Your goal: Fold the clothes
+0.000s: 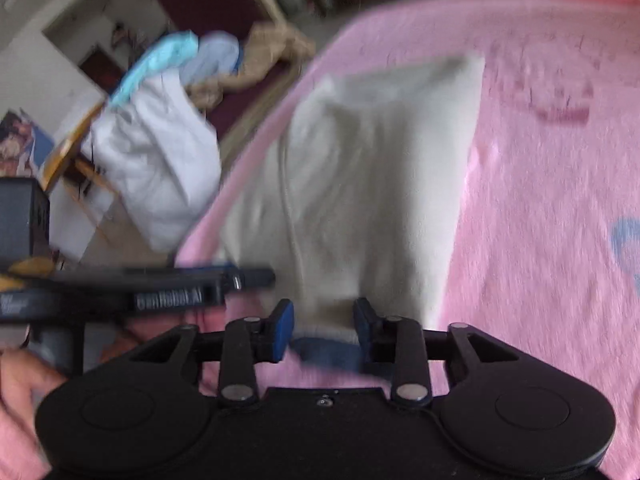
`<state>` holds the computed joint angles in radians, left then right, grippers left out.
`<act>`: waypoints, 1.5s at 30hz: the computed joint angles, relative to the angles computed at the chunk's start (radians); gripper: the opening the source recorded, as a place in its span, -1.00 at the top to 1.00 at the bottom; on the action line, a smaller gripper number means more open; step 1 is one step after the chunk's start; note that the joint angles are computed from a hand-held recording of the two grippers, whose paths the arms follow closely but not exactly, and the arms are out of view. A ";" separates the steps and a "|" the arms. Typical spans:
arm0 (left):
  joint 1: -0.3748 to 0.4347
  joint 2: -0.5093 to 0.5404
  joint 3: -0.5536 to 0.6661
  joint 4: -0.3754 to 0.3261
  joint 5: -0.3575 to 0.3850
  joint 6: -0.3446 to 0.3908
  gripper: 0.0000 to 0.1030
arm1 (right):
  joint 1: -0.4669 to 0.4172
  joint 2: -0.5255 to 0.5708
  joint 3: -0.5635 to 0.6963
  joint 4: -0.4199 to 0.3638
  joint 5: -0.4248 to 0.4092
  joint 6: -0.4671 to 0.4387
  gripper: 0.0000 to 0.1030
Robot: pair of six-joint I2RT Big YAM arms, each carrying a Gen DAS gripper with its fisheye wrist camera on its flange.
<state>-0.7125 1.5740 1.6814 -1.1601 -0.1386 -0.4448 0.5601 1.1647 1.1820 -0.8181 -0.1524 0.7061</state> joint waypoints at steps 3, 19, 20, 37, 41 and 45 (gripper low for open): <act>0.011 -0.032 -0.031 0.029 -0.017 -0.026 0.16 | -0.013 -0.035 -0.022 -0.023 -0.027 0.005 -0.06; 0.006 -0.111 -0.095 0.174 -0.066 -0.032 0.14 | -0.088 -0.171 -0.029 -0.105 0.364 0.238 -0.97; 0.006 -0.109 -0.094 0.175 -0.064 -0.032 0.13 | -0.094 -0.161 -0.020 -0.122 0.342 0.242 -0.98; 0.090 -0.100 -0.060 0.222 0.091 -0.073 0.09 | -0.243 -0.208 -0.172 0.239 -0.028 0.495 -0.99; 0.155 -0.044 0.018 0.199 0.213 -0.066 -0.06 | -0.259 -0.190 -0.188 0.300 -0.107 0.517 -0.58; 0.200 0.059 0.132 0.105 0.299 -0.040 -0.15 | -0.258 -0.147 -0.170 0.311 -0.158 0.495 0.07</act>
